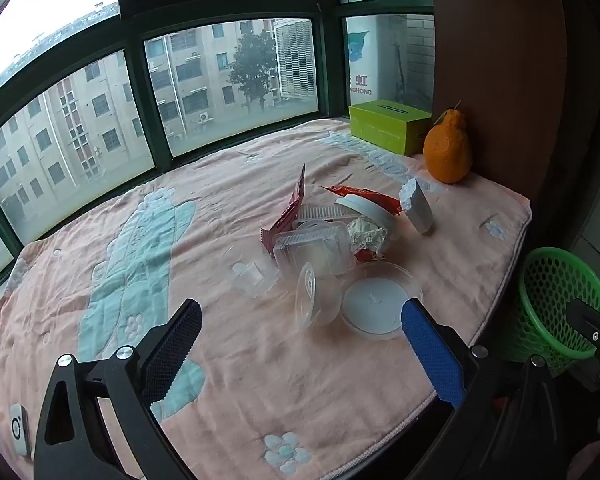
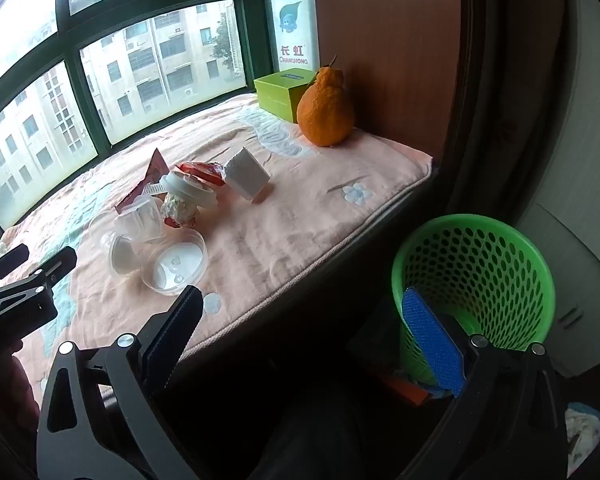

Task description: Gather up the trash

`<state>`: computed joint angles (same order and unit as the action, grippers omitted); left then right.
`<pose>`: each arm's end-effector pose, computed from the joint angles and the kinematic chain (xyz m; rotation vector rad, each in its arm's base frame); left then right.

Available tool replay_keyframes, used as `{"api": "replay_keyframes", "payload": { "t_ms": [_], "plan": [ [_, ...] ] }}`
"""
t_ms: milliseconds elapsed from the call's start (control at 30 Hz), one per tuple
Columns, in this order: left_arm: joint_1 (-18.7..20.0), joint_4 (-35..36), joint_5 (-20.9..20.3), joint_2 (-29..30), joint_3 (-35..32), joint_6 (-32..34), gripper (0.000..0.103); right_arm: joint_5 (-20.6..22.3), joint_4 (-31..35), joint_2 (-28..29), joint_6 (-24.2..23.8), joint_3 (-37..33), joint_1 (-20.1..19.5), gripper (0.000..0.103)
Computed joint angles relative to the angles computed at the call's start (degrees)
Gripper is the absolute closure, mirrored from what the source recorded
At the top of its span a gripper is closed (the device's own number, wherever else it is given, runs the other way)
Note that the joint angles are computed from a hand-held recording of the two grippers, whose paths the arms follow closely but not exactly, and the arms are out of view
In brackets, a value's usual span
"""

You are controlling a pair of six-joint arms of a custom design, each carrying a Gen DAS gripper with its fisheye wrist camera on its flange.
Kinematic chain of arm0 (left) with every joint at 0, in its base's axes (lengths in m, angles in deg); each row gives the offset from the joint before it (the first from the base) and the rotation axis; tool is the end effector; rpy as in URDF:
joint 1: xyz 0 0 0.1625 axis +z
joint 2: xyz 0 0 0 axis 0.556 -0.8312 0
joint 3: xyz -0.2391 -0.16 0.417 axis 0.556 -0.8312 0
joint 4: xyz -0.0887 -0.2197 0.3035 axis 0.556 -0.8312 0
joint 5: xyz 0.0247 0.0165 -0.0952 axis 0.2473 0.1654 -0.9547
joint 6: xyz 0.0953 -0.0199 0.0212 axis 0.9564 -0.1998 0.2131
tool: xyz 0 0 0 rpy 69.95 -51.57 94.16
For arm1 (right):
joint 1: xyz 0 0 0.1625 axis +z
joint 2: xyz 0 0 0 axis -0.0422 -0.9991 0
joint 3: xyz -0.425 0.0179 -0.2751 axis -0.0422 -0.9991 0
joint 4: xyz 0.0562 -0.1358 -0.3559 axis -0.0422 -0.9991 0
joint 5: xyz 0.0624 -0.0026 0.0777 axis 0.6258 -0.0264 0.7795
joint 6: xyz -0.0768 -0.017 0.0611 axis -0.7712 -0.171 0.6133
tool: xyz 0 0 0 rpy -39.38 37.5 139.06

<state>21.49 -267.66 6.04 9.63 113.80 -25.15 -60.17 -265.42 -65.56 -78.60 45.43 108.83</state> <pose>-0.1788 -0.6266 0.2038 0.6355 2.1590 -0.9032 0.2266 -0.5615 0.1230 0.1733 -2.1254 1.0457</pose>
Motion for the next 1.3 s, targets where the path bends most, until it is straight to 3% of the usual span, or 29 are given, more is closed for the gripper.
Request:
{"api": "replay_keyframes", "payload": {
  "t_ms": [1300],
  "plan": [
    [1.19, -0.47, -0.52, 0.38, -0.77, 0.02, 0.006, 0.15, 1.63, 0.3, 1.12, -0.38, -0.24, 0.004]
  ]
}}
